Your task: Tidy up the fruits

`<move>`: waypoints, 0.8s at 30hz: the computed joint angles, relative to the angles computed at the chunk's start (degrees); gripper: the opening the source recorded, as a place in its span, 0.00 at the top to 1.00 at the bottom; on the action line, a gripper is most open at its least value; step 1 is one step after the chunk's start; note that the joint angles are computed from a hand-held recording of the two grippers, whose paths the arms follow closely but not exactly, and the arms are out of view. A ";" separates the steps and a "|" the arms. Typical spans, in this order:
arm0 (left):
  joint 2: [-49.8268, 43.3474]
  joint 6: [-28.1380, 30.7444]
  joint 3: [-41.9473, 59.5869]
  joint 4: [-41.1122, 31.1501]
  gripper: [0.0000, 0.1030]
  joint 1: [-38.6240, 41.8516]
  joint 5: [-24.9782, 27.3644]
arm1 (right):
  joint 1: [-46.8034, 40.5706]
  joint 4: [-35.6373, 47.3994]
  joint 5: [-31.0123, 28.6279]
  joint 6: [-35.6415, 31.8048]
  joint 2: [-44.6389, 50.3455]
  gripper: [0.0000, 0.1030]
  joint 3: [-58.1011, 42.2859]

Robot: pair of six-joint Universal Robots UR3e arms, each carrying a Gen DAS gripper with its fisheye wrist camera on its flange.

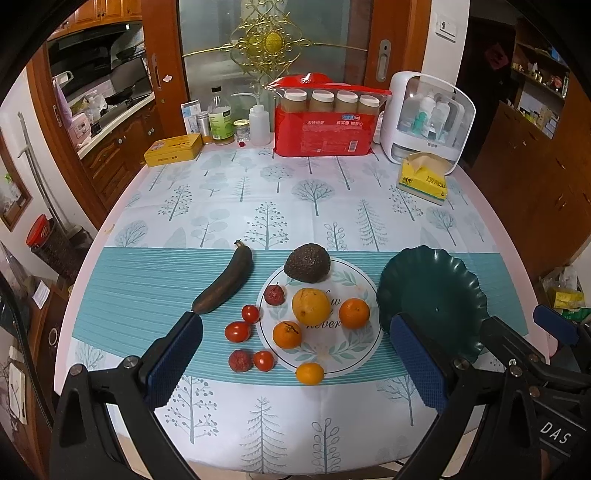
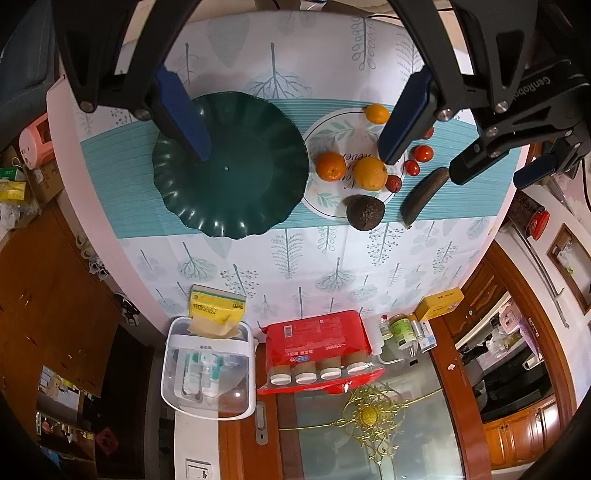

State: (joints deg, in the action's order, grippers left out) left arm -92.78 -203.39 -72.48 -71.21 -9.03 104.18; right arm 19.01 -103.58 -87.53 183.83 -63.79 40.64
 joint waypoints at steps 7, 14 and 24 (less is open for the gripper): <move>-0.73 -1.26 0.23 0.56 0.02 -0.96 1.02 | -0.65 -0.61 0.60 -1.28 -0.52 0.09 0.98; -1.31 -3.56 0.18 1.16 0.02 -2.77 2.89 | -1.91 -2.14 2.33 -3.08 -1.56 0.10 3.09; -1.77 -7.16 0.28 0.90 0.02 -5.05 5.86 | -3.69 -3.18 5.23 -6.17 -2.22 0.10 4.68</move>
